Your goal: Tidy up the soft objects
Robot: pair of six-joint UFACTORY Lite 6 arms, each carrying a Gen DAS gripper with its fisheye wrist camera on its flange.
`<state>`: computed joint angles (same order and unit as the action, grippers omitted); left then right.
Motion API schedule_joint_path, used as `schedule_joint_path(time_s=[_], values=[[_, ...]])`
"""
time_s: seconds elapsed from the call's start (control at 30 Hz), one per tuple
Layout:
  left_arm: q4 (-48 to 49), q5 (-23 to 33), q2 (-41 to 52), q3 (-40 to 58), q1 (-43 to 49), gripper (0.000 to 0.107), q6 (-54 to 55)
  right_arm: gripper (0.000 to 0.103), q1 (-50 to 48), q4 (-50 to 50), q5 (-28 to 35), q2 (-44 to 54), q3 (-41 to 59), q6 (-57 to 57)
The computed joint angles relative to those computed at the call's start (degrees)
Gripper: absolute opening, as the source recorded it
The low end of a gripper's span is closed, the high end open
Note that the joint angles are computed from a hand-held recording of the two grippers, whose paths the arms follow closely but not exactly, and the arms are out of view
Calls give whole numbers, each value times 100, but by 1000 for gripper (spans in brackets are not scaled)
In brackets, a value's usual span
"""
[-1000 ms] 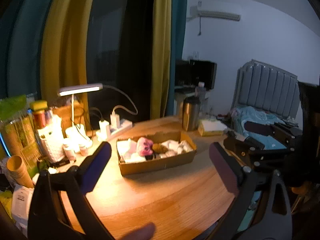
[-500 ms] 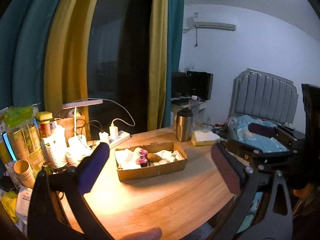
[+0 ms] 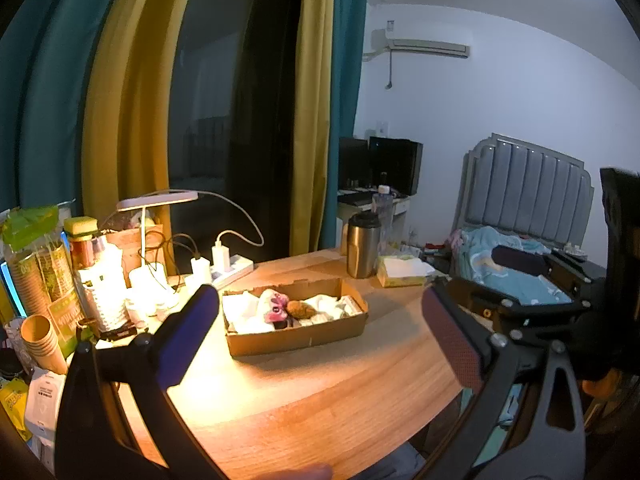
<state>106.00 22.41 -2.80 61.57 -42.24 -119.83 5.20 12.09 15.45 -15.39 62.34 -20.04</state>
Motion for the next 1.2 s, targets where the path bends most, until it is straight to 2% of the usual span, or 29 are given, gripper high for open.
schedule_joint_path(time_s=[1.2], values=[[-165, -81, 269, 185, -13, 102, 46, 82, -76, 205, -13, -23, -93, -209]])
